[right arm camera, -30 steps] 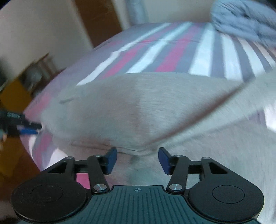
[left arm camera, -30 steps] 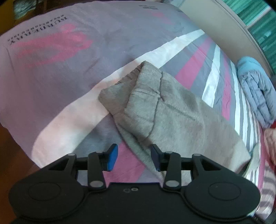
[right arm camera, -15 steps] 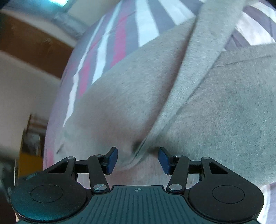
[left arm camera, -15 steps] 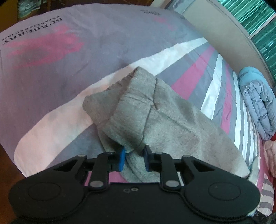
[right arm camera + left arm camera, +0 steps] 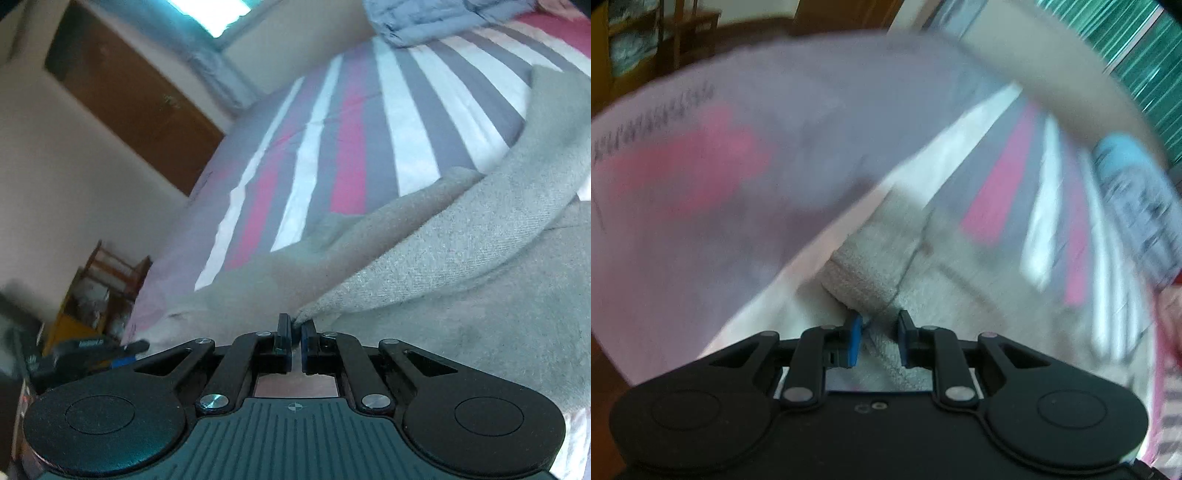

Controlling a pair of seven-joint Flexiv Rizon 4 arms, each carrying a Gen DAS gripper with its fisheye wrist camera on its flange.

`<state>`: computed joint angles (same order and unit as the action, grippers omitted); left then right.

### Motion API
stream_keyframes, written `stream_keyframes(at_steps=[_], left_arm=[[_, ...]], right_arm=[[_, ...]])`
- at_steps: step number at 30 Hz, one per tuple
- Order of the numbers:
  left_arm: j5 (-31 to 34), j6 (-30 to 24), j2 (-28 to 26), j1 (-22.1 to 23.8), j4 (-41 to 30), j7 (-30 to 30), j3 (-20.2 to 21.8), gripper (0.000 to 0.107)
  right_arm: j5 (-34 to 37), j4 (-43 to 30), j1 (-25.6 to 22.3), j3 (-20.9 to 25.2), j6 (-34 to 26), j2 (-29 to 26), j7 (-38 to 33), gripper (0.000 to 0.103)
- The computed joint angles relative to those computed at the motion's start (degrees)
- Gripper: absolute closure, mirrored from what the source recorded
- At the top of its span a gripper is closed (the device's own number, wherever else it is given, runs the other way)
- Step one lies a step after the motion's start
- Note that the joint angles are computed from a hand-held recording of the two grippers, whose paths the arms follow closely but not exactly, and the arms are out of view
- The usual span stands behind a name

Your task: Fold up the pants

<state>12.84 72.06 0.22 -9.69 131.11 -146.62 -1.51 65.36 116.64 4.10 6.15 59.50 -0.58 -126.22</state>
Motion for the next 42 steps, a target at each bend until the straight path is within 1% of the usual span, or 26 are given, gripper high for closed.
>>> stream_keyframes(at_steps=[1,2,4,6,7,8,10,11,13,15,17,19,21,23,25,27,29,30,31,33,35,38,39,41,42], left_arm=[[-0.61,0.41,-0.96,-0.03,0.66,0.63,-0.07,0.096],[-0.69,1.31,-1.51,-0.11,1.39,0.10,0.08,0.093],[-0.70,4.02,-1.36,-0.28,2.56,-1.78,0.63,0.093],[-2.79,5.51,-0.07,-0.26,3.33,-0.22,0.82,0.093],[-2.87,5.31,0.49,-0.11,3.10,0.46,0.78,0.093],[-2.72,4.19,1.21,0.07,2.58,0.98,0.64,0.086],[1.97,0.33,2.74,1.04,0.88,-2.78,-0.04,0.085],[3.73,-1.09,3.56,1.44,0.46,-4.29,-0.41,0.085],[3.23,-1.94,4.64,1.75,0.88,-4.68,-0.66,0.085],[2.47,-1.52,5.87,1.74,1.99,-4.66,-1.02,0.086],[3.51,-3.45,6.50,1.80,1.31,-4.80,-2.41,0.085],[3.09,-3.53,6.29,0.84,0.67,-3.61,-3.55,0.086],[2.35,-3.00,4.32,-0.65,-1.04,-2.45,-5.13,0.085],[1.88,-2.40,1.78,-2.56,-2.84,-1.64,-6.29,0.085],[1.00,-1.70,-1.42,-4.82,-4.97,-0.49,-6.94,0.085],[2.45,-1.90,-5.32,-7.24,-8.29,-1.07,-7.31,0.085],[4.78,-2.18,-8.28,-9.60,-10.68,-3.22,-6.42,0.085],[7.30,-3.39,-9.84,-11.23,-12.52,-5.21,-5.52,0.084],[8.87,-5.14,-11.01,-12.72,-13.89,-6.07,-4.76,0.082],[11.93,-7.88,-12.76,-15.59,-15.90,-7.51,-2.93,0.083],[14.20,-8.92,-13.12,-17.55,-16.83,-8.75,-1.52,0.083],[13.90,-8.92,-12.87,-18.16,-16.75,-9.19,-0.90,0.083],[13.73,-8.40,-12.89,-18.18,-16.55,-9.39,-0.78,0.083],[13.58,-7.48,-12.94,-18.23,-16.22,-9.66,-0.53,0.083],[13.61,-7.32,-12.97,-18.33,-16.21,-9.84,-0.40,0.083]], right_arm=[[-1.25,1.05,0.60,0.58,1.82,-0.72,-0.27,0.099],[-3.37,2.12,1.31,1.11,3.32,-2.05,1.74,0.099],[-7.13,3.17,2.31,1.97,4.66,-4.75,6.64,0.098],[-7.06,4.02,2.23,3.21,6.46,-5.47,7.04,0.098],[-6.37,4.10,1.90,3.63,6.79,-5.43,6.71,0.098],[-5.57,3.92,1.38,3.80,6.41,-5.26,6.31,0.098],[-3.47,3.42,-0.04,3.62,4.73,-4.60,3.48,0.098],[-3.48,3.40,-0.01,3.63,4.98,-4.64,2.77,0.098],[-7.06,3.58,0.41,3.42,4.70,-5.05,4.67,0.098],[-5.95,2.80,-0.49,3.07,2.83,-5.73,5.06,0.097],[-4.69,2.28,-1.39,2.90,1.75,-5.79,4.60,0.094],[-4.74,2.27,-1.72,2.79,1.57,-5.31,4.93,0.084],[-4.80,2.47,-1.95,2.65,2.24,-4.90,3.94,0.079],[-5.39,3.03,-1.84,2.54,3.30,-4.54,4.24,0.078],[-5.95,3.55,-2.50,1.96,2.24,-3.38,5.32,0.078],[-7.03,3.76,-2.65,1.33,2.31,-2.50,6.39,0.078],[-7.58,4.29,-3.00,0.61,2.07,-1.57,6.74,0.078],[-7.66,4.29,-3.20,0.14,1.99,-1.48,6.76,0.078],[-8.79,4.42,-2.81,0.24,2.65,-1.04,8.51,0.078],[-9.93,4.08,-3.06,-0.61,3.01,-1.32,9.99,0.078],[-11.56,3.39,-3.30,-1.11,2.77,-1.78,11.77,0.077],[-15.42,2.57,-3.06,-1.00,4.11,-2.53,14.89,0.075],[-16.73,1.82,-2.87,-0.93,4.33,-3.20,16.13,0.073],[-20.87,0.69,-1.98,-0.42,5.69,-4.63,20.44,0.065],[-24.10,0.40,-1.26,-0.24,7.19,-5.68,23.48,0.055]])
